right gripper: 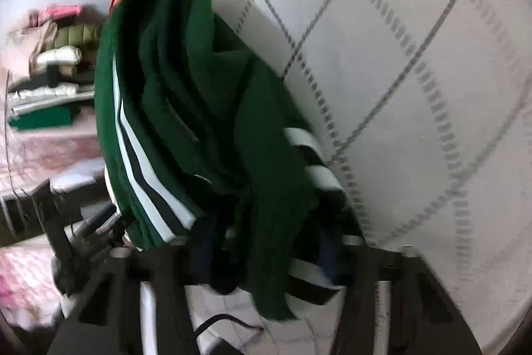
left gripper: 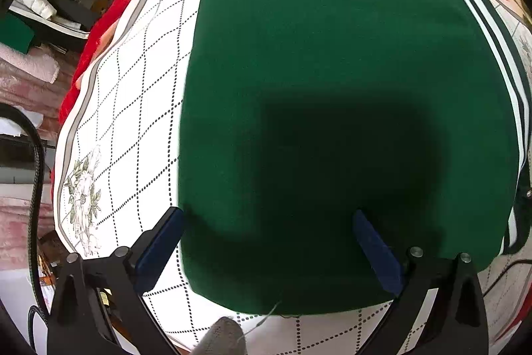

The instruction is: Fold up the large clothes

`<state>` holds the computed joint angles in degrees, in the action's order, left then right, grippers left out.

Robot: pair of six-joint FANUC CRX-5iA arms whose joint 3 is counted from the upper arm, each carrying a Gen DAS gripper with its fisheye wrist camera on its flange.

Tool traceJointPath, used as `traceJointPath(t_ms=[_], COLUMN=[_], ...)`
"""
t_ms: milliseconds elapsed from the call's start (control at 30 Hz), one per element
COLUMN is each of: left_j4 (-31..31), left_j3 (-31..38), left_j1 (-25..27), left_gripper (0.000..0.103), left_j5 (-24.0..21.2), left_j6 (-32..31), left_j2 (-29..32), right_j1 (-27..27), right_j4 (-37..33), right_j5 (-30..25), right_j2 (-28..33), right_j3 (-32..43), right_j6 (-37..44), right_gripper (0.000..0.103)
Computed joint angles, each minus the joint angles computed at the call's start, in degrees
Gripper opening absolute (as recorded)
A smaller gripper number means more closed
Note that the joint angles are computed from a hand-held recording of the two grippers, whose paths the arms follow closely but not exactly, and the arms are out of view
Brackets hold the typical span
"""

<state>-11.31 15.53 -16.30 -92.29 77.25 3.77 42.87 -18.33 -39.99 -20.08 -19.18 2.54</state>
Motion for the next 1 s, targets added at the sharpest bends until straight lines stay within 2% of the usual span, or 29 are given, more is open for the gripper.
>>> traceJointPath(t_ms=[67,100,133,167,200,267,333,400,433,467,567,700,733,767,800,900,967,1000], left_j4=[-0.1,0.6,1.5,1.9,1.8,1.7,1.6,1.0,0.5,0.5,-0.2,-0.8,-0.6,-0.6,-0.7,0.1,0.1,-0.2], left_j3=[-0.7,-0.7,-0.6,-0.6,-0.5,0.1,0.7,1.8,2.4,2.6,3.4,4.4,4.5,4.6,4.9,4.7,5.0,5.5], left_j1=[0.4,0.5,1.1,1.4,1.4,1.3,1.5,1.7,1.7,1.9,2.0,2.9,3.1,3.2,3.6,4.9,5.6,5.1], left_gripper=[0.103,0.103,0.103,0.103,0.103,0.103,0.103,0.103,0.103,0.103,0.103,0.103,0.103,0.103,0.103,0.103,0.103,0.103], left_j5=[1.2,1.0,0.5,0.1,0.1,-0.1,-0.3,-0.3,-0.3,-0.1,0.5,0.5,0.8,1.0,1.3,1.8,1.8,0.8], left_j6=[0.1,0.2,0.0,0.0,-0.2,-0.7,-0.2,1.0,1.7,2.0,3.8,4.0,3.8,3.8,3.4,2.7,2.5,3.2], left_j2=[-0.4,-0.2,0.1,0.2,0.0,-0.5,-1.0,-1.3,-1.3,-1.3,-0.7,0.7,1.0,1.2,1.6,1.4,1.4,1.4], right_j1=[0.3,1.6,3.1,4.2,3.9,1.5,1.0,2.5,2.8,2.7,1.5,-3.1,-2.5,-2.1,-1.3,3.7,4.1,3.1], right_j4=[-6.4,-7.5,-5.7,-2.2,-0.3,0.4,6.6,14.6,16.5,18.0,16.7,8.7,8.4,8.2,9.2,17.5,16.6,13.7], right_j5=[15.0,20.7,23.4,23.1,19.7,6.5,-8.4,-19.3,-21.2,-20.8,-19.2,-27.2,-31.2,-32.2,-31.5,-33.6,-35.1,-33.2], right_j2=[-3.9,-5.6,-6.1,-5.7,-5.1,-2.8,1.0,3.9,4.6,5.4,7.1,17.9,18.4,18.2,17.2,14.4,12.8,12.1], right_j3=[-7.1,-10.3,-12.5,-13.1,-11.6,-4.2,4.6,11.6,13.6,15.5,19.0,31.5,31.8,31.2,30.0,29.2,27.6,25.5], right_j6=[-0.5,-4.0,-9.1,-12.6,-13.2,-9.4,-8.5,-9.4,-9.0,-7.6,-1.4,11.1,10.6,9.8,7.5,-1.6,-3.5,-3.6], right_gripper=[0.034,0.034,0.034,0.034,0.034,0.044,0.045,0.048,0.049,0.05,0.056,0.056,0.041,0.007,0.002,0.002,0.002,0.002])
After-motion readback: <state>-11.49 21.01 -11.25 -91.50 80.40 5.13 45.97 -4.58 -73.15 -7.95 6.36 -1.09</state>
